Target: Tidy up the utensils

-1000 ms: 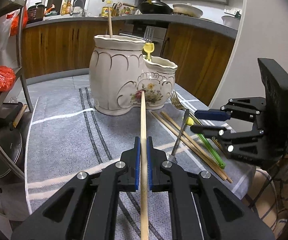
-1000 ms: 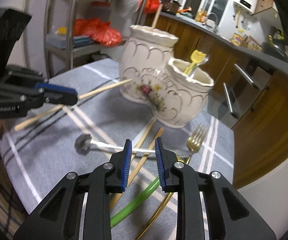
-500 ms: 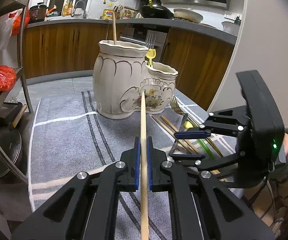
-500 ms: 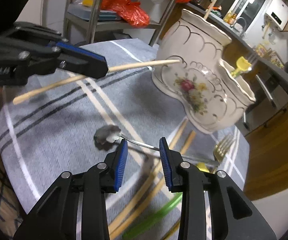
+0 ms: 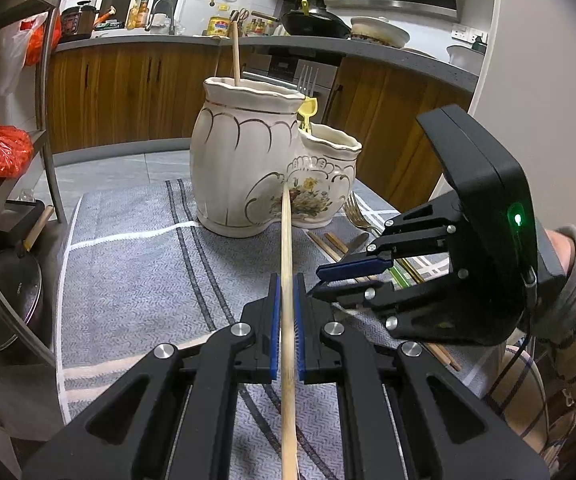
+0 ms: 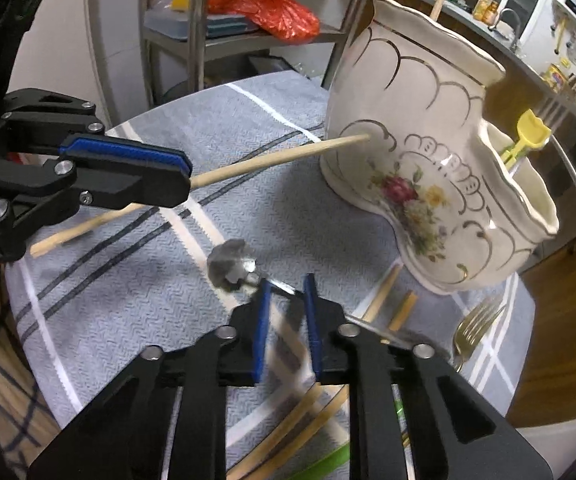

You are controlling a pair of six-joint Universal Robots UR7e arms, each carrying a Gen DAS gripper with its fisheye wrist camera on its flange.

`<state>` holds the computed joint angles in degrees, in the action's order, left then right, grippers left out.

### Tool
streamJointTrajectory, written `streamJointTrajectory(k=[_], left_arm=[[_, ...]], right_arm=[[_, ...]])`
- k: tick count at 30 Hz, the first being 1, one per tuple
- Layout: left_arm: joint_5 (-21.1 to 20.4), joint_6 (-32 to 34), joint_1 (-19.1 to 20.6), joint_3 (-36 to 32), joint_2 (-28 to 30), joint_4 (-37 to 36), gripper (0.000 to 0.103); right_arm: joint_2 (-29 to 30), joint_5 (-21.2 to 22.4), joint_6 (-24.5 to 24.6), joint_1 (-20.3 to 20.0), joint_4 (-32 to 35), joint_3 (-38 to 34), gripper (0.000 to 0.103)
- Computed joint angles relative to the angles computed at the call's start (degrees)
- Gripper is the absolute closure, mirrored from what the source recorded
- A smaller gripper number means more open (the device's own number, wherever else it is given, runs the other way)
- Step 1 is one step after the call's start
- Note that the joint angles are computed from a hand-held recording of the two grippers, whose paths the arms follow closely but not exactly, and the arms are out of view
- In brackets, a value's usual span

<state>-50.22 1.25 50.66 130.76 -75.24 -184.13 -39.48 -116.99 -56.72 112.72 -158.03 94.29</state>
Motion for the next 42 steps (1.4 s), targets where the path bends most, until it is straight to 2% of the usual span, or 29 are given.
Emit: streamJointTrajectory(k=[1, 3, 6, 8, 11, 15, 17, 18, 22, 30, 32, 35, 38, 42], left_arm=[[-0.03, 0.05, 0.05, -0.02, 0.02, -0.08, 0.097], [-0.11, 0.11, 0.20, -0.07, 0.04, -0.29, 0.097], [-0.32, 0.20, 0.49, -0.13, -0.05, -0.50, 0.097], [-0.47, 0.22, 0.61, -0.13, -0.08, -0.56, 0.097], [-0.75, 0.26, 0.78, -0.19, -0.03, -0.56, 0.097], [-0.92, 0.28, 0.80, -0.13, -0.08, -0.59, 0.097], [-0.79, 0.30, 0.73, -0.11, 0.05, -0.73, 0.097], [-0.84, 0.28, 0.76, -0.06, -0.02, -0.71, 0.097], [-0.78, 0.24, 0.87, -0.08, 0.00, -0.57, 0.097], [-0.80, 0.14, 1.56, -0.81, 0.66, 0.08, 0.097], [-2.29, -0.72, 2.27, -1.20, 0.41, 0.95, 0.097], [-3.63, -1.28, 2.89, -1.46, 0.19, 1.18, 0.097], [-3.45, -0.87, 2.97, -1.44, 0.15, 0.52, 0.097], [-3.67, -0.40, 2.97, -1.15, -0.08, -0.65, 0.097]], right_arm=[[0.04, -0.40, 0.13, 0.14, 0.73, -0.39, 0.102], [0.17, -1.26, 0.35, 0.34, 1.08, -0.68, 0.102], [-0.23, -1.29, 4.08, 0.38, 4.96, -1.68, 0.102], [-0.27, -2.27, 4.14, 0.67, 4.79, -1.54, 0.102], [-0.47, -2.75, 2.55, 1.12, 6.46, -1.52, 0.102], [0.38, -3.97, -3.22, 1.80, 5.32, -2.02, 0.101], [0.79, -3.77, -5.13, 1.96, 5.38, -2.76, 0.089], [1.00, -3.59, -5.29, 1.99, 6.52, -3.45, 0.087], [3.00, -5.14, -5.80, 2.18, 12.23, -7.48, 0.086], [6.36, -1.28, 1.06, 0.87, 33.02, -19.43, 0.086], [6.92, -0.29, 2.49, 0.49, 36.64, -21.53, 0.087], [6.31, 0.22, 2.32, 0.34, 36.06, -20.70, 0.091], [3.92, 0.13, 0.13, 0.28, 28.69, -15.98, 0.094], [-0.69, 3.88, -1.18, -0.37, 18.73, -8.65, 0.097]])
